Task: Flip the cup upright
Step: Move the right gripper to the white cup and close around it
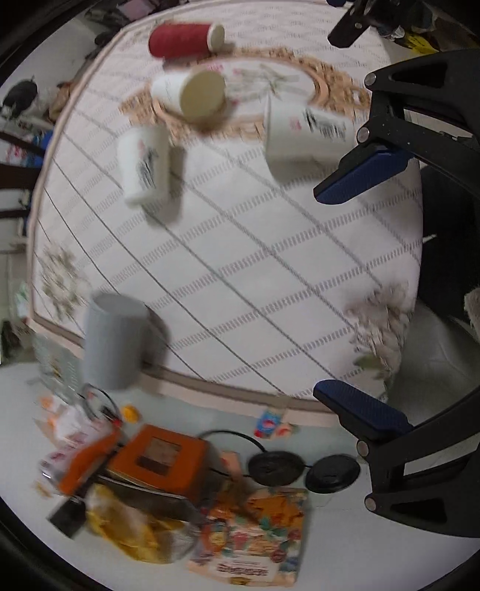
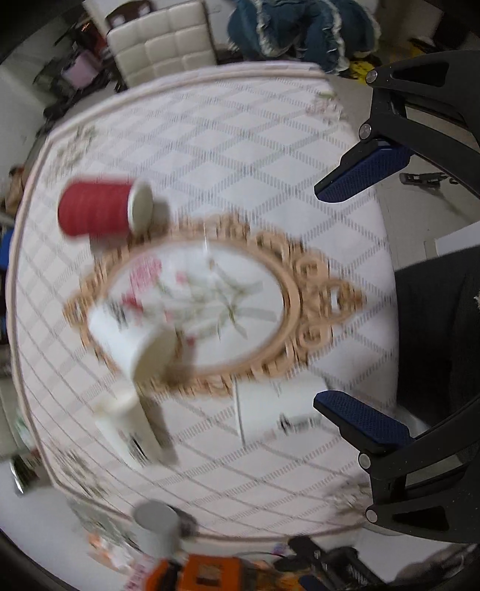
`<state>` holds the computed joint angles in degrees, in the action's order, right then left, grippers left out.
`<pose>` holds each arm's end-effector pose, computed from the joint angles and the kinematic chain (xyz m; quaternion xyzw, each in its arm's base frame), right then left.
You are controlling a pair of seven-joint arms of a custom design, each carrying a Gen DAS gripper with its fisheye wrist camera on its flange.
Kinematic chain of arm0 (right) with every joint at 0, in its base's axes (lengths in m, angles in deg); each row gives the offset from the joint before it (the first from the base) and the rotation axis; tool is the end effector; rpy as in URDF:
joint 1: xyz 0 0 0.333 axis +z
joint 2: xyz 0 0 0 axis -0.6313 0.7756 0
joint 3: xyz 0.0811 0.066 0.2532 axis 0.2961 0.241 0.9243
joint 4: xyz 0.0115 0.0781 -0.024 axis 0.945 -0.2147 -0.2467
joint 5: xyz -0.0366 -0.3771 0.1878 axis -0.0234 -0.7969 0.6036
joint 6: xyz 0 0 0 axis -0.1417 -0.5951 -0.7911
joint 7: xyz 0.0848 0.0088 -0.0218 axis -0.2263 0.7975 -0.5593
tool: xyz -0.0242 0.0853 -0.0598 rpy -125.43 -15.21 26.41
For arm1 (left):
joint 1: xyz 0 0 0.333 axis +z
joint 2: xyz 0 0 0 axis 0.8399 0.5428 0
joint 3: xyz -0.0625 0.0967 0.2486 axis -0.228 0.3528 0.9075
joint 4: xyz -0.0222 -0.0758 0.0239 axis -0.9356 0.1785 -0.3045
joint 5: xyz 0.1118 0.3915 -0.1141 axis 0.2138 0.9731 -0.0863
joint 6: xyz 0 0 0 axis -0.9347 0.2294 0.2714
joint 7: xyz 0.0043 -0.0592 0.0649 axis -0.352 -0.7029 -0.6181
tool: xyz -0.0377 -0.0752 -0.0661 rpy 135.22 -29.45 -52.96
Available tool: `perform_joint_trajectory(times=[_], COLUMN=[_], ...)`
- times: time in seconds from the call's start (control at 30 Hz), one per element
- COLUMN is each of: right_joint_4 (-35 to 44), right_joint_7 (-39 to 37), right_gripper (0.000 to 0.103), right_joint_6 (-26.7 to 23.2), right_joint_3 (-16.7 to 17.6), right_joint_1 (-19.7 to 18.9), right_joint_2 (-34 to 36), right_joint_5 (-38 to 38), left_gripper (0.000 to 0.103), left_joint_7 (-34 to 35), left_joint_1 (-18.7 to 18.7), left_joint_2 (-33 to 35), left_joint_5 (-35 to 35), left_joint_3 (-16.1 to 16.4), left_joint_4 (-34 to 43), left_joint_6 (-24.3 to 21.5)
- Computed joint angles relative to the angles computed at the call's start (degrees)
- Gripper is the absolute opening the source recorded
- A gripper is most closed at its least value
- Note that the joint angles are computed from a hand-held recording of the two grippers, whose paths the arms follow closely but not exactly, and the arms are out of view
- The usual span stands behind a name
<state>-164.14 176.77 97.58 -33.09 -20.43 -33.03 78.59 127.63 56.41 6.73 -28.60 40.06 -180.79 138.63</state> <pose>0.4670 0.2317 0.6286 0.5354 -0.8443 0.0141 0.0163 0.4988 -0.0613 0.6427 -0.6168 0.7815 -0.0080 0.0939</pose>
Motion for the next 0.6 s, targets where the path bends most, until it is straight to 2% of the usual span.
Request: perform_joint_trajectory(times=[0.27,0.43,0.53,0.6], right_joint_4=[7.2,10.4,11.7,12.2], right_joint_7=[-1.6,-1.9,-2.2,-2.2], right_gripper=[0.101,0.095,0.088,0.077], right_joint_6=[2.3,3.2,3.6,3.8], right_joint_3=[0.8,0.4,0.2,0.1], right_joint_1=[3.0,4.2,4.8,5.0], right_joint_2=[11.0,16.0,18.1,19.3], right_joint_5=[2.1,3.1,3.2,3.4], left_gripper=[0.097,0.097,0.097,0.097], left_joint_7=[0.7,1.3,1.9,2.3], left_joint_1=[2.5,3.3,3.5,3.5], left_joint_2=[0.3,1.3,1.8,2.2], left_joint_5=[3.6,4.2,4.1,3.9], left_joint_3=[1.3,1.6,1.7,1.7], left_joint_4=[-3.7,-3.9,-4.1,-4.2], left_joint_6=[0.8,0.8,0.8,0.8])
